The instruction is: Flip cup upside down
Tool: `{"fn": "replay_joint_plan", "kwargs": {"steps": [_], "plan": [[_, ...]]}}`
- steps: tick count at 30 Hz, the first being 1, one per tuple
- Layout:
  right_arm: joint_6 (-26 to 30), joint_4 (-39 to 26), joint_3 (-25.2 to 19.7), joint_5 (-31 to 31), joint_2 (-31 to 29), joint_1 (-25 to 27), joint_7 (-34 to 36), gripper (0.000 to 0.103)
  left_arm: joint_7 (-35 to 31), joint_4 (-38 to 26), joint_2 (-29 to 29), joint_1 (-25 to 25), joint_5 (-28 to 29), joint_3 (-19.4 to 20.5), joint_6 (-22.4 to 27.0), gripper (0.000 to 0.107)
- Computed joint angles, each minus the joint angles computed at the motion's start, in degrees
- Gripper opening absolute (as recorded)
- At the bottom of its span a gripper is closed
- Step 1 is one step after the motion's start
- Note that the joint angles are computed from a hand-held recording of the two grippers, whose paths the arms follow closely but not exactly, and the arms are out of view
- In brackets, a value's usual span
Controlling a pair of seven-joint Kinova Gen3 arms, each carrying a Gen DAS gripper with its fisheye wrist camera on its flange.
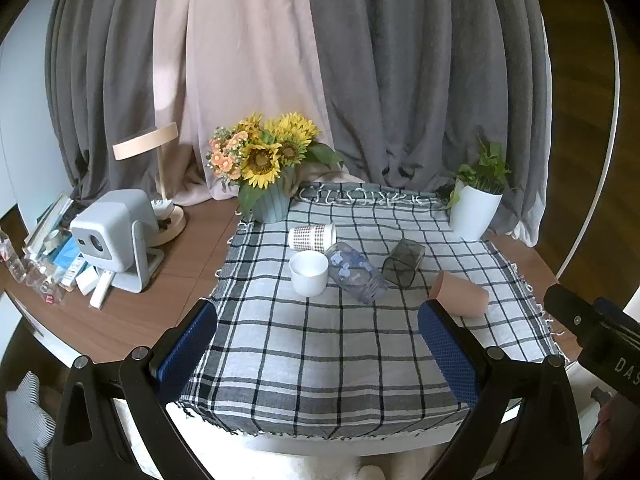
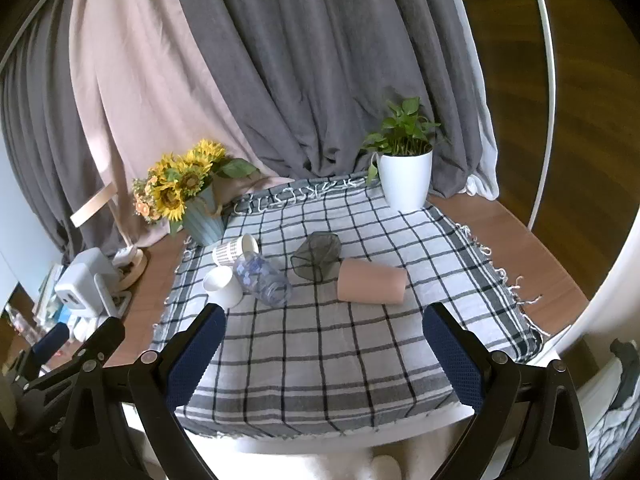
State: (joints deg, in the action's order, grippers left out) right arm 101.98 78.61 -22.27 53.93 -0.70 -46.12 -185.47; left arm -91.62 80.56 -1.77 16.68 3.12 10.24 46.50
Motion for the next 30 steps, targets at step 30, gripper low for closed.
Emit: {"fn": "replay_joint_plan", "kwargs": {"steps": [30], "plan": [[-0.1, 0.2, -0.5, 0.4, 0.3, -0.3, -1.3, 0.099, -0.4, 0.8, -0.5, 0.0, 1.8, -0.1, -0.1, 0.103]]}}
